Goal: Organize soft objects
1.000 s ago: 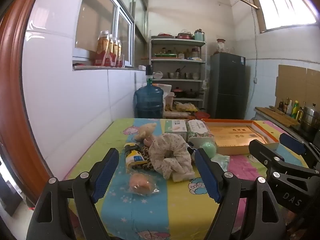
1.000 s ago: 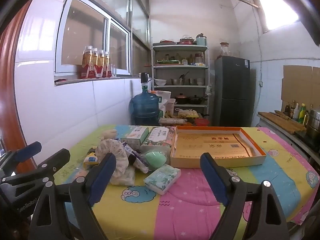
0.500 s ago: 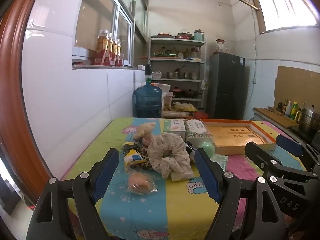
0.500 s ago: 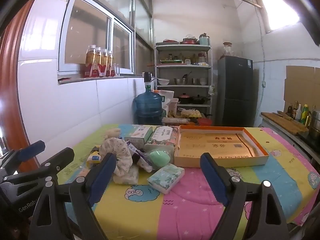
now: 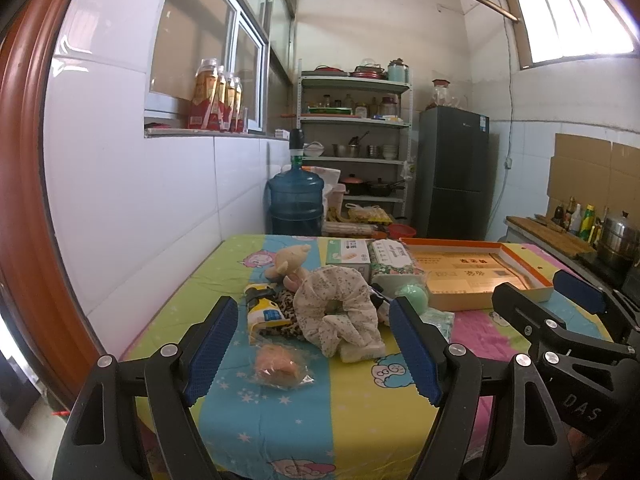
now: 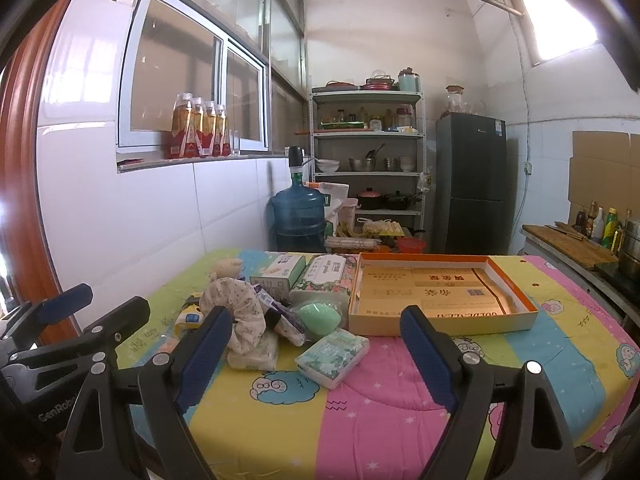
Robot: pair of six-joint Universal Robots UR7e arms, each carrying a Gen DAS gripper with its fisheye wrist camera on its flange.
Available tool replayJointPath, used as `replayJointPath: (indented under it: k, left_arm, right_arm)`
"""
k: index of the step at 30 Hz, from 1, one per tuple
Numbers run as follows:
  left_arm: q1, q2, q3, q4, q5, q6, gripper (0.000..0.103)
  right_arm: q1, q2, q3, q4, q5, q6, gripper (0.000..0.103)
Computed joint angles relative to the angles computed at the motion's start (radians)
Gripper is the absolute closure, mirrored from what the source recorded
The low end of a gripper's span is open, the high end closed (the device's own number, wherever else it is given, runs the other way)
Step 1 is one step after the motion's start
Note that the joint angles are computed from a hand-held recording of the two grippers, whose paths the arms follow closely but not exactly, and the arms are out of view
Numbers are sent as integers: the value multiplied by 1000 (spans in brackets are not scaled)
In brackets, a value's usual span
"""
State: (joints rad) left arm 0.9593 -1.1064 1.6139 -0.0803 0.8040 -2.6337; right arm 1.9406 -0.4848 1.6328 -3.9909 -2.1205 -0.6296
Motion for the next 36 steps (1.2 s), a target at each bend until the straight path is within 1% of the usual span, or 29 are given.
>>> replayJointPath:
  k: [36]
  left_arm:
    - [-5, 3, 6, 2, -5, -15, 24]
  right_arm:
    - [4, 1, 1, 8, 6, 12, 17]
